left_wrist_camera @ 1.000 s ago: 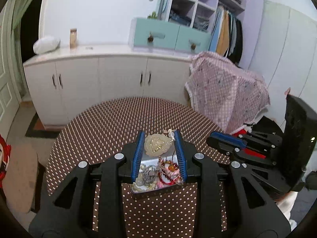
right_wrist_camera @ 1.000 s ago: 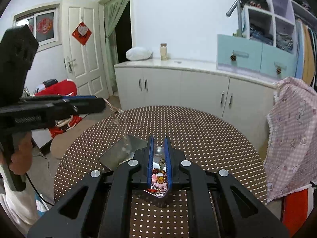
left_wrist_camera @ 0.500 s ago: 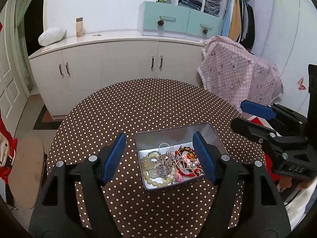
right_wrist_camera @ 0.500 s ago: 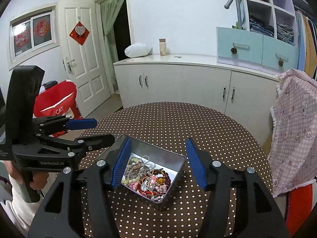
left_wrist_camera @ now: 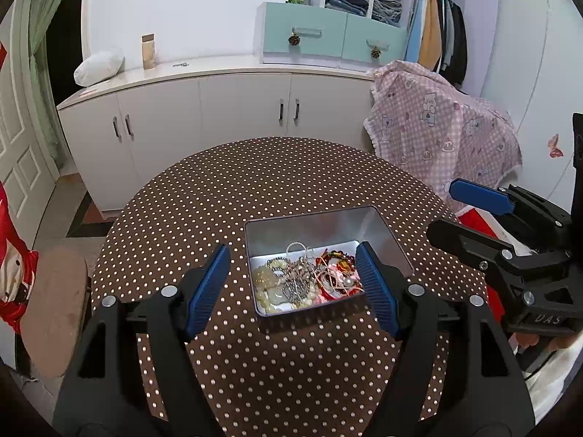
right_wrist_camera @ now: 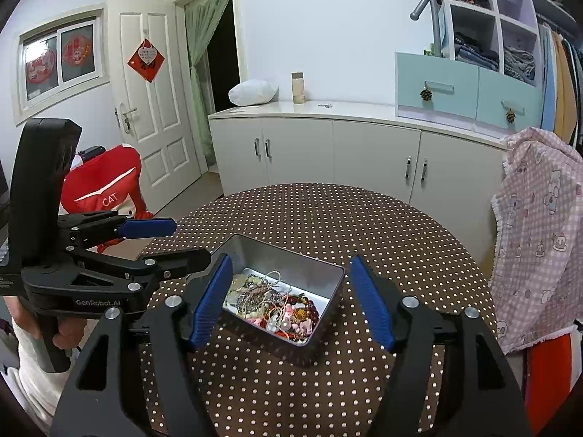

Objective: Organize jewelry

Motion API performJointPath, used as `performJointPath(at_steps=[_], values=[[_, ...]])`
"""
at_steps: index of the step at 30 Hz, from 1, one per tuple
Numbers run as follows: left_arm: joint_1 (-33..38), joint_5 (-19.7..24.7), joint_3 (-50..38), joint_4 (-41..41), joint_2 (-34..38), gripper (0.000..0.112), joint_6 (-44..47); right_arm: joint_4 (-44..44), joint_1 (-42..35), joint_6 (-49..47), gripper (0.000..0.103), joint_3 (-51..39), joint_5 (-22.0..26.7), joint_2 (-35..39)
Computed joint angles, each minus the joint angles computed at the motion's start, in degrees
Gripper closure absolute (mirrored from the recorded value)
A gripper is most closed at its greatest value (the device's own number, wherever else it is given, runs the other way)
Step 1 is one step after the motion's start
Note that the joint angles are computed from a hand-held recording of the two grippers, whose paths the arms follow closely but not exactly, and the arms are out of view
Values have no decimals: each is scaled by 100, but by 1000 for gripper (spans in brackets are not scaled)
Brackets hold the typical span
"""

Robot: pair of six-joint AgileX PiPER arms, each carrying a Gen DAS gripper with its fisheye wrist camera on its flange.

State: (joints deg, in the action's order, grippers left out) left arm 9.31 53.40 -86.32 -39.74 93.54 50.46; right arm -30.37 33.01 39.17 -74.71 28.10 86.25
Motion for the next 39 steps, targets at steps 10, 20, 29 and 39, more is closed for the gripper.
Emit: performJointPath(at_steps=[10,20,29,39], values=[[38,-666,1224,-88,-974,39,175,-2058,726,2260,17,693,408,-539],[59,-1135,2166,-311,-2032,39,392,-3642,1648,3994,9,1318,1244,-975],[122,-1552,2820,-479,-2957,34,399,-4362,2539,4734,8,1530,2250,-1228],[477,-1558,3117,-1004,-3612,26,738,-5083,3514,5553,8,1673,3641,-1333]])
